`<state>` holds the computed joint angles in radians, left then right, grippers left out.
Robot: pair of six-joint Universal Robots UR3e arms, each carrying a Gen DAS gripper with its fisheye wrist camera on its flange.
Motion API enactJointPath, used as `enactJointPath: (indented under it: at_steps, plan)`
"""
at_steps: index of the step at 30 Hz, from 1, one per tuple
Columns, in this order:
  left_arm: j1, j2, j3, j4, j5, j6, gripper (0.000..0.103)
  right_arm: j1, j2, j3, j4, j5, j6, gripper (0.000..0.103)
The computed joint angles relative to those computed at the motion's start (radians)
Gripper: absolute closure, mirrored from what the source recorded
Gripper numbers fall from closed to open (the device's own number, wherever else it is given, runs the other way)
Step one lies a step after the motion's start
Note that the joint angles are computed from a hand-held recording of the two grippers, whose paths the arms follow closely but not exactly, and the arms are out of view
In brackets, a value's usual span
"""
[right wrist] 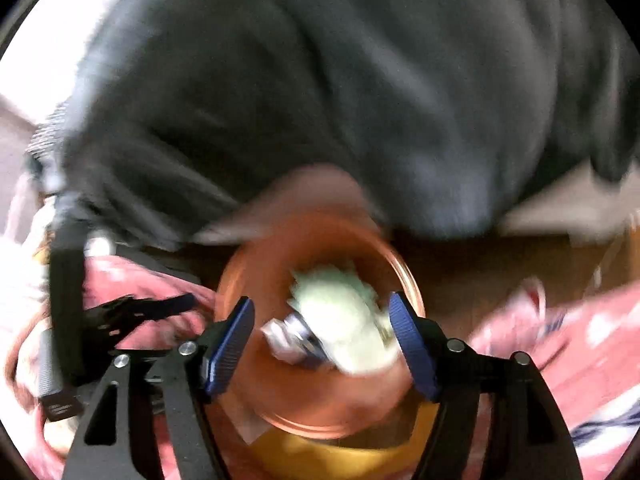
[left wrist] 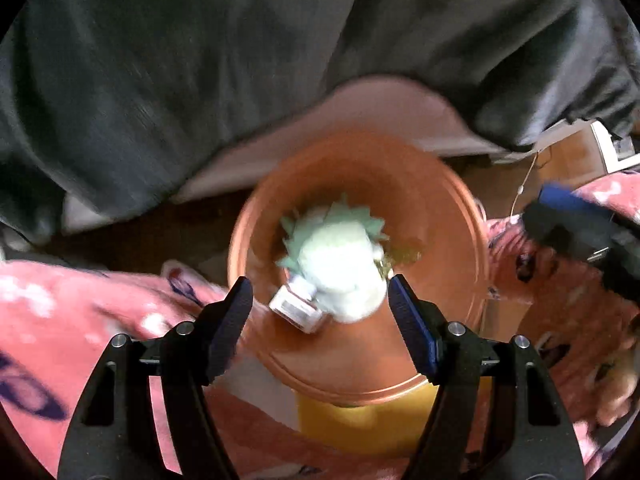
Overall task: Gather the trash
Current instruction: 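Grasp the white toothpaste tube with left tool while right tool grasps green bottle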
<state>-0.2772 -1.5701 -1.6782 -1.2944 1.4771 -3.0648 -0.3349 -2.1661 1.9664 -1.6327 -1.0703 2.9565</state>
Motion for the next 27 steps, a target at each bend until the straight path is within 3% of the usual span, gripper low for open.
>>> enactJointPath:
  at_steps: [4,9,10,12,19,22,26,27]
  plan:
    - [0.002,0.077,0.028,0.026,0.026,0.024,0.027,-0.069,-0.026,-0.168,-0.023,0.084,-0.111,0.023]
    - [0.022,0.133,0.075,0.063,0.022,0.016,0.026,-0.042,0.155,-0.388,-0.321,0.063,-0.125,0.015]
    - [0.021,0.133,0.089,0.063,0.022,0.011,0.026,-0.028,0.222,-0.446,-0.403,0.055,-0.131,0.007]
    - [0.031,0.145,0.102,0.065,0.016,0.005,0.026,0.010,0.340,-0.566,-0.460,-0.002,-0.133,0.005]
    - [0.075,0.185,0.111,0.044,-0.024,0.003,0.026,0.148,0.849,-1.141,-0.289,-0.270,-0.105,0.007]
    - [0.073,0.189,0.108,0.049,-0.020,-0.005,0.026,0.193,0.985,-1.300,-0.194,-0.357,-0.102,0.019]
    - [0.079,0.196,0.109,0.050,-0.021,-0.008,0.026,0.193,1.027,-1.359,-0.096,-0.384,-0.065,0.059]
    - [0.083,0.199,0.111,0.050,-0.025,-0.005,0.026,0.180,1.004,-1.329,-0.107,-0.366,-0.051,0.061]
